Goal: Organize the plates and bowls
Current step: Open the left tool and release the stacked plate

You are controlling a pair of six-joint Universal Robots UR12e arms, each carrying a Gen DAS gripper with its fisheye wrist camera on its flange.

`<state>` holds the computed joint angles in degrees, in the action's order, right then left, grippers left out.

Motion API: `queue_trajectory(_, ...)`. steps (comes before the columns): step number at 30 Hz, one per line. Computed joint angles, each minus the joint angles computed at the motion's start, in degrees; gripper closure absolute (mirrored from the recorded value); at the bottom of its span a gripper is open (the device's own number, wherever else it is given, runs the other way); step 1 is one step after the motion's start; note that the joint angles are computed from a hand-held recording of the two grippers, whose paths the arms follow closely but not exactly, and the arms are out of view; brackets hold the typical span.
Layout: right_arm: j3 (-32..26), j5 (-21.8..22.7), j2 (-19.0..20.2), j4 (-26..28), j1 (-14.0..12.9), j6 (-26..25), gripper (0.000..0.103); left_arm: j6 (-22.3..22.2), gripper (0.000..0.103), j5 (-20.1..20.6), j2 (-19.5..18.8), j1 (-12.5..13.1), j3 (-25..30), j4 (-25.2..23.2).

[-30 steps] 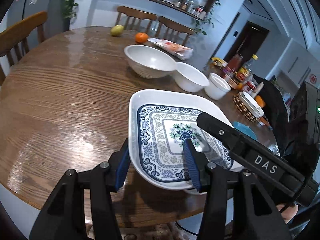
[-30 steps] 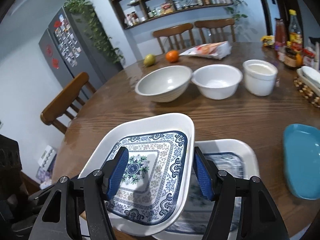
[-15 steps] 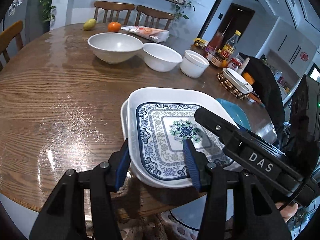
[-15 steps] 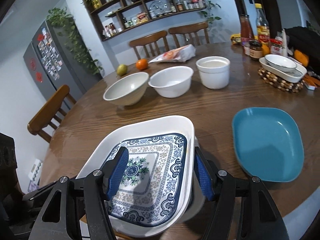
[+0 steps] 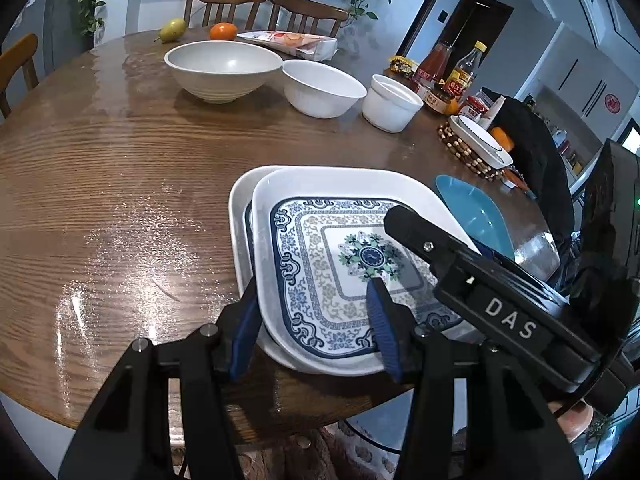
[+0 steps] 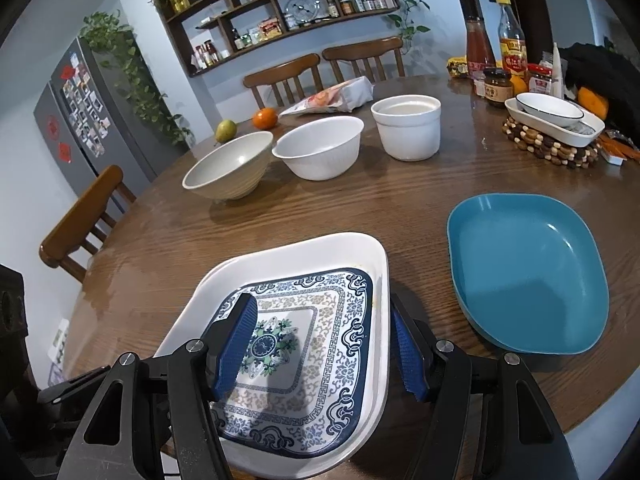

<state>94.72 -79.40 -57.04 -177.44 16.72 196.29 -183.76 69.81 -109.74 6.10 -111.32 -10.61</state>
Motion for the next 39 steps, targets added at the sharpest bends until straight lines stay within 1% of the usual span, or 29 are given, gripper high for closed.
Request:
queue_trajectory(2,0.03,-0.27,0.02,0.15,0.00,0.16,0.036,0.19,0.054,-0.53,-0.12,0.03,0.19,-0.73)
queue_trajectory(5,0.03,-0.79,0.06,0.50,-0.01,0.33,0.036,0.47,0.053,-0.33,-0.16,-0.06,0.07,-0.29)
queue_trajectory(9,0.11,-0.50,0.05,0.55,-0.13,0.21,0.036,0.59,0.052,-0.17,-0.18,-0.11,0.12,-0.34)
queue_trajectory(22,0.20,-0.79,0.02,0.12,-0.09,-0.11,0.036,1.84,0.051,-0.91,-0.10,0.11,0.42,-1.45)
queue_trajectory(25,0.29,-2.10,-0.03,-0.67,0.10,-0.24,0.036,1.43,0.051,-1.05,0.11,0.34,0.10,-0.42)
queue_trajectory(27,0.39,-3.55,-0.11,-1.54,0.33,-0.43,0.036,0.36,0.050,-0.94,0.36,0.55,-0.39,1.25)
queue_trajectory(29,0.52,-5.29,-0.27,-2.01,0.67,-1.05,0.036,-0.32,0.044,-0.42,0.64,0.68,-0.88,3.06)
queue_trajectory(30,0.60,-5.66,-0.36,-2.25,0.74,-1.33,0.036,-0.67,0.044,-0.04,0.78,0.71,-1.17,4.18)
queue_trajectory(32,0.74,-5.39,-0.48,-2.58,0.71,-1.54,0.036,-0.94,0.044,-0.06,1.00,0.84,-1.49,5.31)
queue_trajectory(35,1.07,-5.19,-0.76,-3.23,0.62,-1.48,0.036,-1.00,0.043,-1.33,1.26,1.17,-1.60,5.38)
queue_trajectory(39,1.31,-5.61,-1.09,-3.58,0.61,-1.34,0.036,-0.82,0.041,-1.40,1.27,0.96,-1.41,5.53)
